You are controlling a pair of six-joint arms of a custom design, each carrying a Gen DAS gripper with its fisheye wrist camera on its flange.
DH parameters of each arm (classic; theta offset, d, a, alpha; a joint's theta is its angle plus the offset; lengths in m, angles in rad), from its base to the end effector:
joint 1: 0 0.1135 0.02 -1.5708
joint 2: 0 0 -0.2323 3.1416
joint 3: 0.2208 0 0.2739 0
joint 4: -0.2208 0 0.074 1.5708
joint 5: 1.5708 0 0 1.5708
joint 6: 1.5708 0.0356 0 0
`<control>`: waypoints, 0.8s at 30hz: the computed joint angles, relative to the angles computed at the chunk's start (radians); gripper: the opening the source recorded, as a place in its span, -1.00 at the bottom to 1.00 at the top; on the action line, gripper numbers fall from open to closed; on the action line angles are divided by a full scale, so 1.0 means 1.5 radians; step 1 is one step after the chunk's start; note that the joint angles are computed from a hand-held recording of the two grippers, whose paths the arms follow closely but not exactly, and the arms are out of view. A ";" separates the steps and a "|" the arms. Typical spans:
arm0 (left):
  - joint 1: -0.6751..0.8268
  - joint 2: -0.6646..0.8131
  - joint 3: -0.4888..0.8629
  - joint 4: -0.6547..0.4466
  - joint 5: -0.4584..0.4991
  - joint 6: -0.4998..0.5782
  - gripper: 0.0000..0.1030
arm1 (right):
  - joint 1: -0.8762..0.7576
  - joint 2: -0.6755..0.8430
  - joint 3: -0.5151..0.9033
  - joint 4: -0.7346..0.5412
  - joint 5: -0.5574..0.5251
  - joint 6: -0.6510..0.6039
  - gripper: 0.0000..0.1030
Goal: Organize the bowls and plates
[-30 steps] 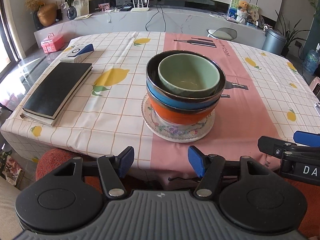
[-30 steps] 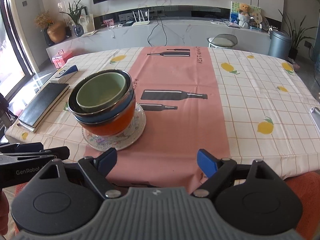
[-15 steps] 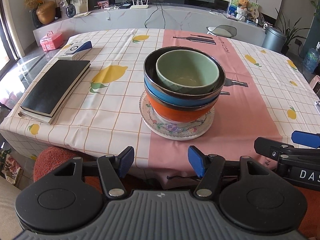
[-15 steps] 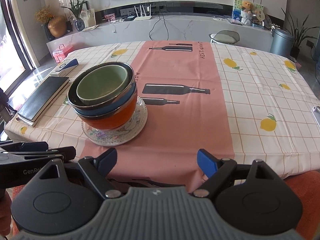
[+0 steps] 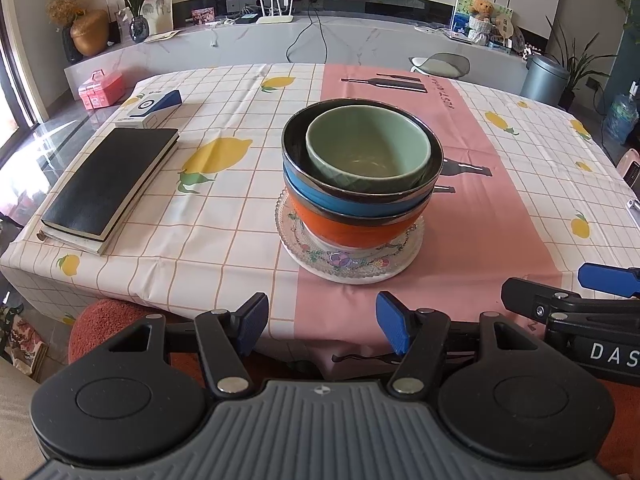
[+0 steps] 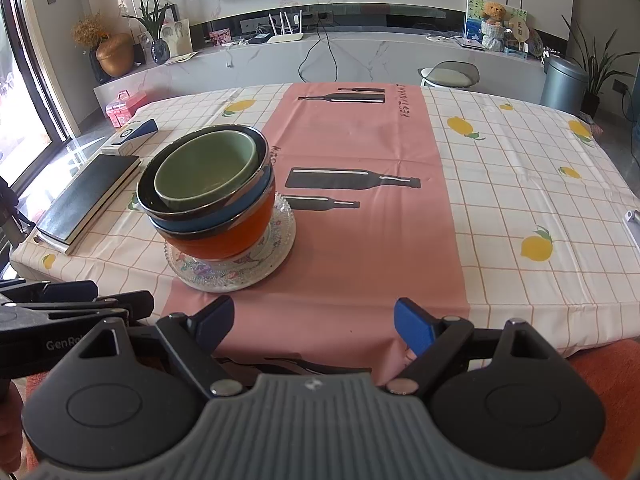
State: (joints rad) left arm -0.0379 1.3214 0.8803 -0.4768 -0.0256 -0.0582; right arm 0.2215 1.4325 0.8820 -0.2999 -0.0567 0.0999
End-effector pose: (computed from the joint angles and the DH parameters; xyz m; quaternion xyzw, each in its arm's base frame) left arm 0.2963 -0.0103 0.1917 -0.0137 0.9470 -0.0033 0.3209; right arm 0.3111 0.0721 0.1726 -0.0668 0.9331 0.0826 0.3435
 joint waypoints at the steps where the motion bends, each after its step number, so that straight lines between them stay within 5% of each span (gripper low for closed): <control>1: 0.000 -0.001 -0.001 0.001 0.001 0.000 0.42 | 0.001 -0.001 0.000 0.000 0.000 0.000 0.66; 24: 0.000 -0.015 -0.009 0.002 0.010 0.001 0.42 | 0.010 -0.005 -0.005 -0.002 0.008 0.000 0.66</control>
State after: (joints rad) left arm -0.0383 1.2987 0.8668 -0.4732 -0.0111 -0.0561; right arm 0.2361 1.4248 0.8742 -0.3026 -0.0442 0.0999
